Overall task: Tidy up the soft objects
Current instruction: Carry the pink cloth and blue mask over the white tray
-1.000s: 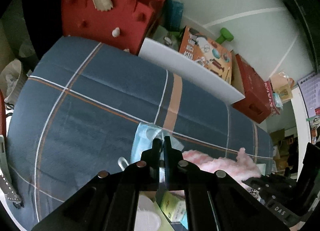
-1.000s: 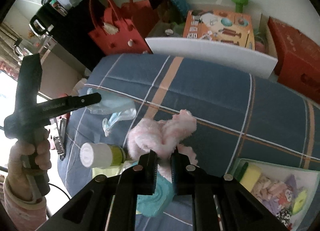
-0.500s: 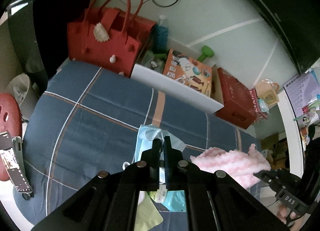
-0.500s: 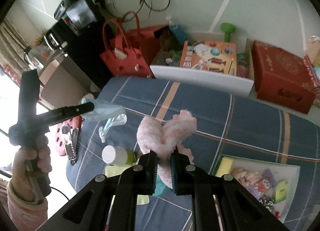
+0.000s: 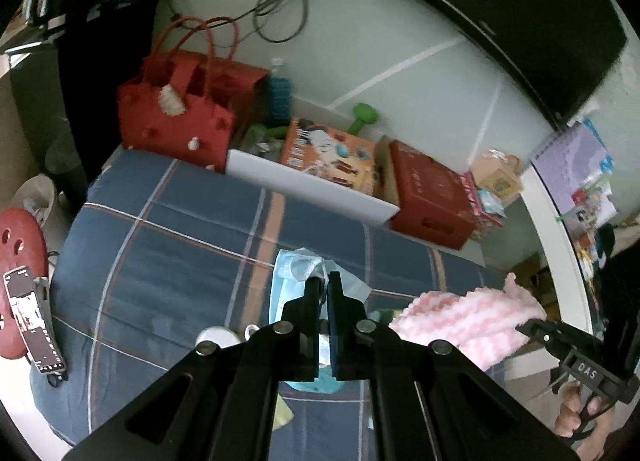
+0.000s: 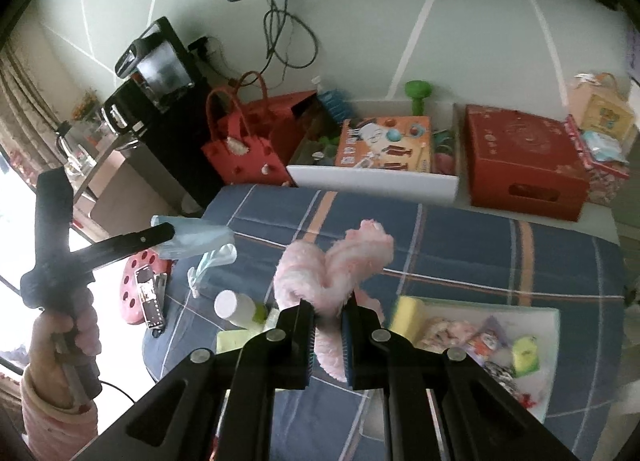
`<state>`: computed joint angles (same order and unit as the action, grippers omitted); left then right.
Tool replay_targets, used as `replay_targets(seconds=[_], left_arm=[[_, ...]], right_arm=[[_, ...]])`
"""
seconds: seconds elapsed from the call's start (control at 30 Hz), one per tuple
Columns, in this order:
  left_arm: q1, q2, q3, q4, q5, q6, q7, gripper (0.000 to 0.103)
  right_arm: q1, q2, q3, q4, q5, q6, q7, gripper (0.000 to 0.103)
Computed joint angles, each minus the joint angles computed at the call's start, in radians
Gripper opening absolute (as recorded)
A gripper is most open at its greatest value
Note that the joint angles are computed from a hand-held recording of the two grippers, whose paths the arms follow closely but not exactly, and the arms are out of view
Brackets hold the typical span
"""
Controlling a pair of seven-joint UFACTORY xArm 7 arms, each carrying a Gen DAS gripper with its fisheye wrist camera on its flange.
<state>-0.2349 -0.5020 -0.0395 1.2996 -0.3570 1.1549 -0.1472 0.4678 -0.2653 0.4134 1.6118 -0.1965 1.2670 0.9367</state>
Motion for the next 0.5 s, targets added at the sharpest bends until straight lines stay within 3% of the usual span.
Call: replay_targets(seconds=[0.5], left_arm=[[-0.162, -0.017, -0.126, -0.041, -0.081, -0.054, -0.057, 0.003]], right_arm=[[-0.132, -0.303, 0.006, -0.097, 0.071, 0.233, -0.045, 0.012]])
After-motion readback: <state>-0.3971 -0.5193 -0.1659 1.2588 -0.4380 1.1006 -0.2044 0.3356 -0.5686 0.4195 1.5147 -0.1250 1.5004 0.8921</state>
